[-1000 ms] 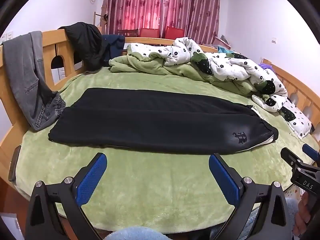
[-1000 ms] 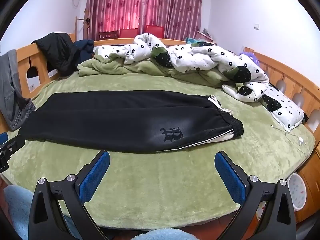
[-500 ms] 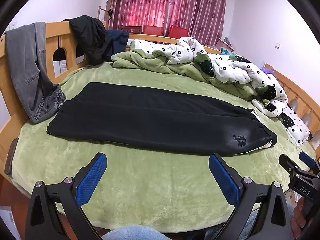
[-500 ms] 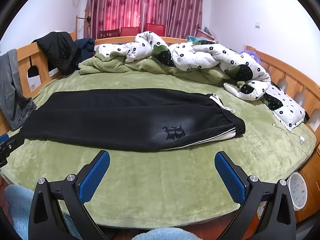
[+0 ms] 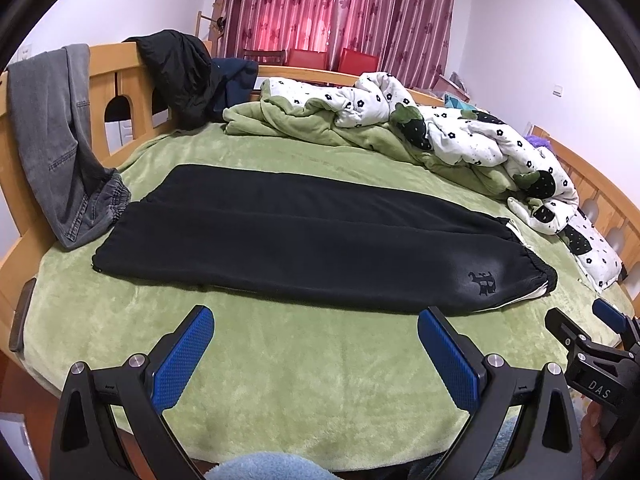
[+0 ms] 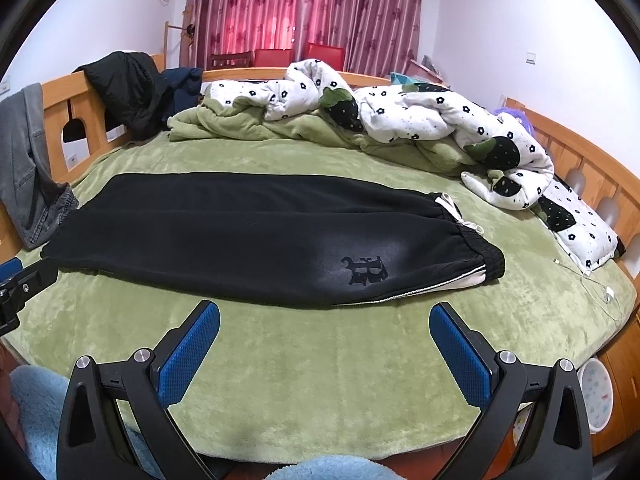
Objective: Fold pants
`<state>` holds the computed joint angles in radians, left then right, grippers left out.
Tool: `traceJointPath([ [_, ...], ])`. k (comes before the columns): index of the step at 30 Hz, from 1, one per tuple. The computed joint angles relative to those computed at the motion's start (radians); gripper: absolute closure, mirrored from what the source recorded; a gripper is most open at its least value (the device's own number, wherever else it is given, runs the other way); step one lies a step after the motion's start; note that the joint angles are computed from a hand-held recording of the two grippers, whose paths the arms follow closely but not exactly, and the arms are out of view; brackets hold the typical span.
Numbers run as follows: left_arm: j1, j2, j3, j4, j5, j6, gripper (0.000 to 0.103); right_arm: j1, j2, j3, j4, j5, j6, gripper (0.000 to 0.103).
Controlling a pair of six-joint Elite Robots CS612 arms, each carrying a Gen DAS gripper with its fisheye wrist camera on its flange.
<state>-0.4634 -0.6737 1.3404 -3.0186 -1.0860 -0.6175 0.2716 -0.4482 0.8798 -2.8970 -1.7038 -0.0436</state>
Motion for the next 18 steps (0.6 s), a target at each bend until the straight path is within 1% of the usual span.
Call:
traceJointPath([
  [5, -0.001, 0.002, -0.007, 0.005, -0.005, 0.001, 0.000, 0.004, 0.013, -0.024, 0.004, -0.002, -0.005, 0.000],
  [11, 0.004, 0.004, -0.010, 0.011, -0.024, -0.010, 0.000, 0.004, 0.024, -0.049, 0.033, 0.015, 0.008, 0.000],
  [18, 0.013, 0.005, -0.005, -0.004, -0.047, -0.027, 0.000, 0.005, 0.033, -0.068, 0.048, 0.012, 0.009, 0.000],
])
